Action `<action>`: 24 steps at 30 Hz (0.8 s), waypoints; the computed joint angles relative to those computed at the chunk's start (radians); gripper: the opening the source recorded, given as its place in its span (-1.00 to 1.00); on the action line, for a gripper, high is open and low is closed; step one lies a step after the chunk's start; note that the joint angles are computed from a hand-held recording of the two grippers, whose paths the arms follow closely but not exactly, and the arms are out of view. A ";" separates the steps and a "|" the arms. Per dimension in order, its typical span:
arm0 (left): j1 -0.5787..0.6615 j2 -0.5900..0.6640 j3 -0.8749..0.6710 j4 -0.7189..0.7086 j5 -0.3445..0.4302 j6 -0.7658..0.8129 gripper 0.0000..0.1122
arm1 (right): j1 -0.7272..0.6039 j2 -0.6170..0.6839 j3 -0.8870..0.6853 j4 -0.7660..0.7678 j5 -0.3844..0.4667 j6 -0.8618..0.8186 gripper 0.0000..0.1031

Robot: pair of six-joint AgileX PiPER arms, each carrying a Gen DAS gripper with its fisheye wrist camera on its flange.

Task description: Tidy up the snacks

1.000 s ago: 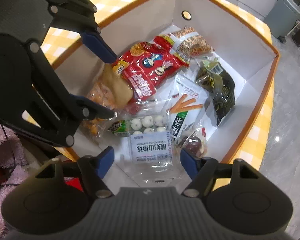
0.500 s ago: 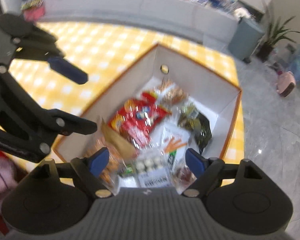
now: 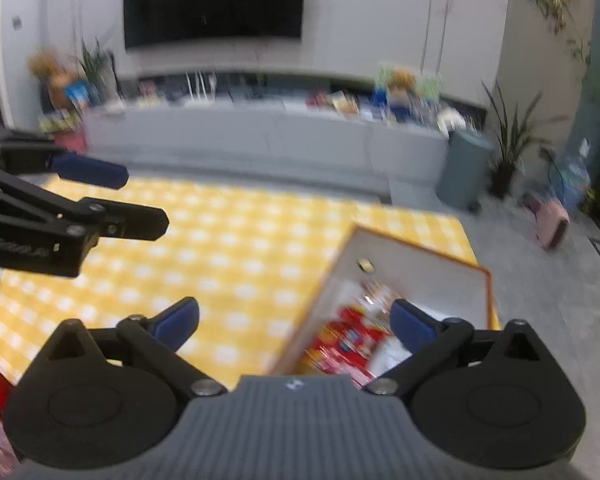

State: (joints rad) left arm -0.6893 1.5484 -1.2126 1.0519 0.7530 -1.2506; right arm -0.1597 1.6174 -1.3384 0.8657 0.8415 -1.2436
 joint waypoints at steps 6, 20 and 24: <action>-0.132 -0.070 0.146 0.178 0.220 -0.278 0.49 | 0.052 -0.192 0.297 0.229 -0.217 -0.175 0.93; -0.284 -0.129 0.416 0.182 0.434 -0.646 0.50 | 0.152 -0.479 0.735 0.689 -0.427 -0.556 0.93; -0.281 -0.130 0.453 0.136 0.416 -0.675 0.50 | 0.158 -0.484 0.792 0.738 -0.465 -0.580 0.93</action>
State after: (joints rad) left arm -0.9700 1.4188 -0.7593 1.1878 1.1692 -1.9255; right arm -0.0020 1.1334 -0.5464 1.6035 0.3766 -1.8237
